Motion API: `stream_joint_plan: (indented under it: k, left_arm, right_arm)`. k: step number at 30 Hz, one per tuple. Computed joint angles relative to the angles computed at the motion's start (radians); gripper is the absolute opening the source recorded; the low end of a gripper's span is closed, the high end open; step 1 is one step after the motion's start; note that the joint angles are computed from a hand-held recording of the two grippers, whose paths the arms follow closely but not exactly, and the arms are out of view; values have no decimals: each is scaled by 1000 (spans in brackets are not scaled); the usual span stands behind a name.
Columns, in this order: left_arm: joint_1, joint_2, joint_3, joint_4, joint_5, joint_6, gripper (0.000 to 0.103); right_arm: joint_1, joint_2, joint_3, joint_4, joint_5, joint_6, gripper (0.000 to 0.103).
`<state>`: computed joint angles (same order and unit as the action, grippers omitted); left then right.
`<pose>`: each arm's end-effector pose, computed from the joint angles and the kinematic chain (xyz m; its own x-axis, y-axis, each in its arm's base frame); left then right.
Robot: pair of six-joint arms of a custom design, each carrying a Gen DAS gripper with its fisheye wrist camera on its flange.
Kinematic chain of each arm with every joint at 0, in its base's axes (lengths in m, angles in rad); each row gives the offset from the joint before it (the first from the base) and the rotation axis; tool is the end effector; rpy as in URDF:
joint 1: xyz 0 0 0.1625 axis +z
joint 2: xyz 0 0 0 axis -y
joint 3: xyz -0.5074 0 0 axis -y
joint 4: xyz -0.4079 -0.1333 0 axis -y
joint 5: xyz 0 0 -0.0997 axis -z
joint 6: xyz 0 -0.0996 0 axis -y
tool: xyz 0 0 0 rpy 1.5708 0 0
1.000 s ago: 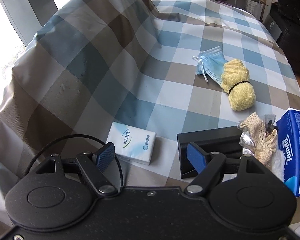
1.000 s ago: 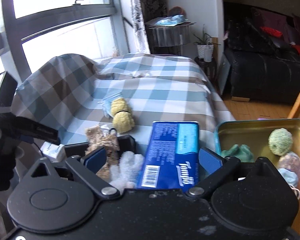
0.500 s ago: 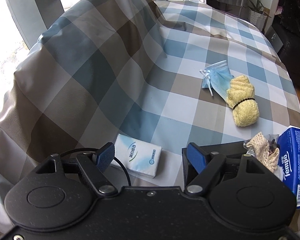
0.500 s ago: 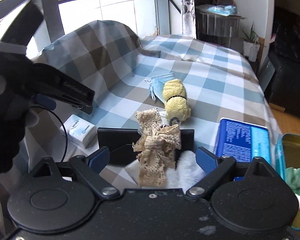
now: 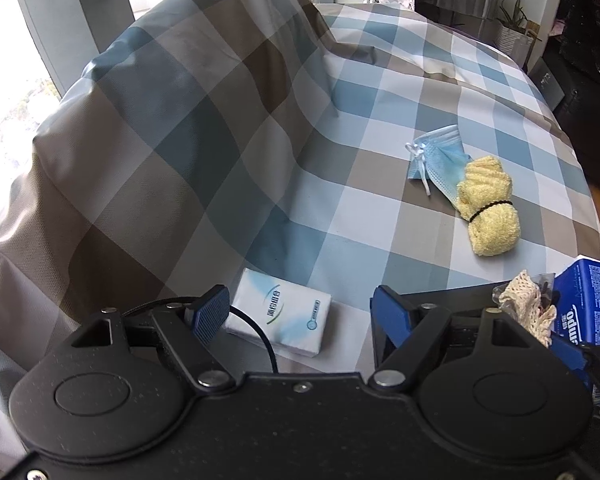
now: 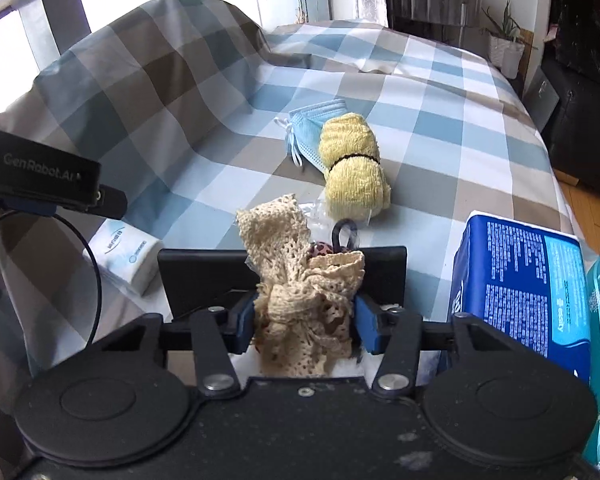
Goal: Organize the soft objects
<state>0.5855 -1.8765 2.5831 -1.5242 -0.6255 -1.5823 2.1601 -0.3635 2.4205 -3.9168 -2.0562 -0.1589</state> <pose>-0.0404 -0.2836 0.2708 -0.6096 -0.4122 -0.6771 0.1316 0.7897 -0.5992 0.2969 -0.2879 -0.0738 -0.7147 -0.5023 0.4867 -0.6541 0.7265 -0.2106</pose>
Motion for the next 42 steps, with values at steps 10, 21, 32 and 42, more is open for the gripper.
stream_joint_plan:
  k: [10, 21, 32, 42]
  left_arm:
    - [-52, 25, 10, -40, -23, 25, 75]
    - [-120, 132, 56, -225, -103, 120, 75]
    - [-199, 302, 97, -474, -210, 228, 75]
    - [-213, 476, 132, -749, -296, 368, 70]
  right_arm:
    - [5, -166, 98, -43, 57, 51, 47]
    - [18, -343, 224, -123, -16, 22, 47]
    - [-29, -301, 309, -273, -39, 57, 47]
    - [-26, -308, 326, -316, -49, 73, 47]
